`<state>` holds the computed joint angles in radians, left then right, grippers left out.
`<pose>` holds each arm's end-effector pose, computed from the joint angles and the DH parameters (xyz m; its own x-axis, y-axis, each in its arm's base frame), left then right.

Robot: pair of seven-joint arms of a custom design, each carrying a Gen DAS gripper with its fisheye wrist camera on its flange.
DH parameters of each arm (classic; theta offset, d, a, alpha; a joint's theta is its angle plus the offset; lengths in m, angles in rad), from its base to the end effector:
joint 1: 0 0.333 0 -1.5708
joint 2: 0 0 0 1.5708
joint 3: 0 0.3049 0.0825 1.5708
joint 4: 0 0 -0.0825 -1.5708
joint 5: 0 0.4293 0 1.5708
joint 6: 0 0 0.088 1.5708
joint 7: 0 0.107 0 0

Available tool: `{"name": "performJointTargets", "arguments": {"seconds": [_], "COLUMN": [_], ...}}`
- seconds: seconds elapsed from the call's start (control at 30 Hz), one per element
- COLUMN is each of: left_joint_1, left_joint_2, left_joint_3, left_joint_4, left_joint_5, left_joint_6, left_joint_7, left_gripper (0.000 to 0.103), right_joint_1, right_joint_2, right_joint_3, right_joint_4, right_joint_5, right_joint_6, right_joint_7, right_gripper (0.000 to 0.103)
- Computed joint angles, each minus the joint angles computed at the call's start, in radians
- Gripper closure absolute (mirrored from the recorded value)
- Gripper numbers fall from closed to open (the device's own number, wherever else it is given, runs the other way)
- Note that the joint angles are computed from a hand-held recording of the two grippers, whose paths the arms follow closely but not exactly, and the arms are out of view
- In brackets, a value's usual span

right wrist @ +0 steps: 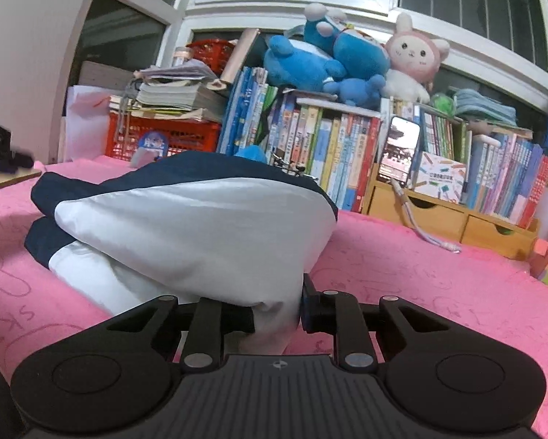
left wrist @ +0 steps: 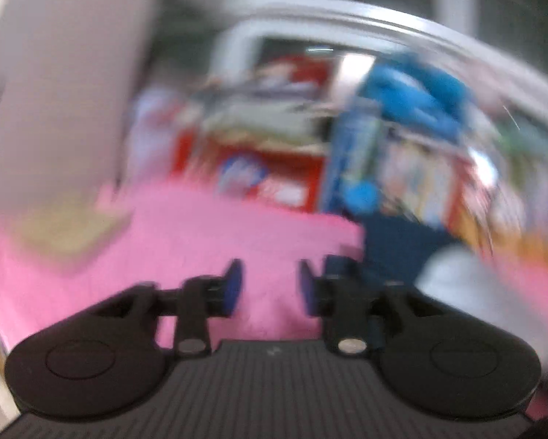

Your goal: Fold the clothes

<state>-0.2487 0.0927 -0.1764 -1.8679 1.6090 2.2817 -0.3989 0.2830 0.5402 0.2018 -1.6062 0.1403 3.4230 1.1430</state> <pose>0.6170 -0.2500 0.4916 0.4620 -0.8829 0.0835 -0.1691 -0.1802 -0.9690 0.6933 0.3099 0.4444 0.4743 -0.8602 0.1873 -0.1686 -0.2975 -0.9397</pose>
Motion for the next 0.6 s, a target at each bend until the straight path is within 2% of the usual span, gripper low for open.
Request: {"name": "performJointTargets", "arguments": {"seconds": [0.03,0.07,0.1,0.17,0.27,0.37,0.47,0.57,0.6], "left_joint_1": [-0.008,-0.008,-0.005,-0.006,-0.024,-0.052,-0.080,-0.120,-0.138], "left_joint_2": [-0.001,-0.007,-0.001,0.033,0.123,0.219,0.299,0.364,0.382], "left_joint_3": [-0.006,-0.008,-0.009,-0.009,0.000,0.022,0.044,0.079,0.095], "left_joint_4": [0.004,0.004,0.017,0.064,0.161,0.262,0.348,0.418,0.441], "left_joint_5": [0.032,0.059,0.067,0.053,0.021,-0.051,-0.119,-0.115,-0.106], "left_joint_6": [0.019,0.078,0.150,0.240,0.325,0.367,0.374,0.375,0.361], "left_joint_7": [0.101,0.178,0.266,0.426,0.696,0.903,1.070,1.180,1.202], "left_gripper": [0.047,0.038,0.038,0.037,0.037,0.037,0.037,0.038,0.042], "right_joint_1": [-0.018,-0.032,-0.050,-0.089,-0.146,-0.173,-0.184,-0.188,-0.186], "right_joint_2": [0.005,0.007,0.008,0.008,0.010,0.011,0.011,0.010,0.010], "right_joint_3": [0.020,0.036,0.054,0.094,0.152,0.176,0.186,0.187,0.184], "right_joint_4": [0.003,0.004,0.003,0.001,-0.003,-0.006,-0.011,-0.016,-0.018], "right_joint_5": [-0.017,-0.028,-0.042,-0.069,-0.104,-0.120,-0.123,-0.124,-0.122], "right_joint_6": [0.001,0.001,-0.003,-0.012,-0.026,-0.029,-0.029,-0.029,-0.030], "right_joint_7": [0.002,0.006,0.012,0.027,0.049,0.065,0.083,0.097,0.102], "right_gripper": [0.080,0.080,0.080,0.080,0.080,0.079,0.079,0.079,0.079]}}
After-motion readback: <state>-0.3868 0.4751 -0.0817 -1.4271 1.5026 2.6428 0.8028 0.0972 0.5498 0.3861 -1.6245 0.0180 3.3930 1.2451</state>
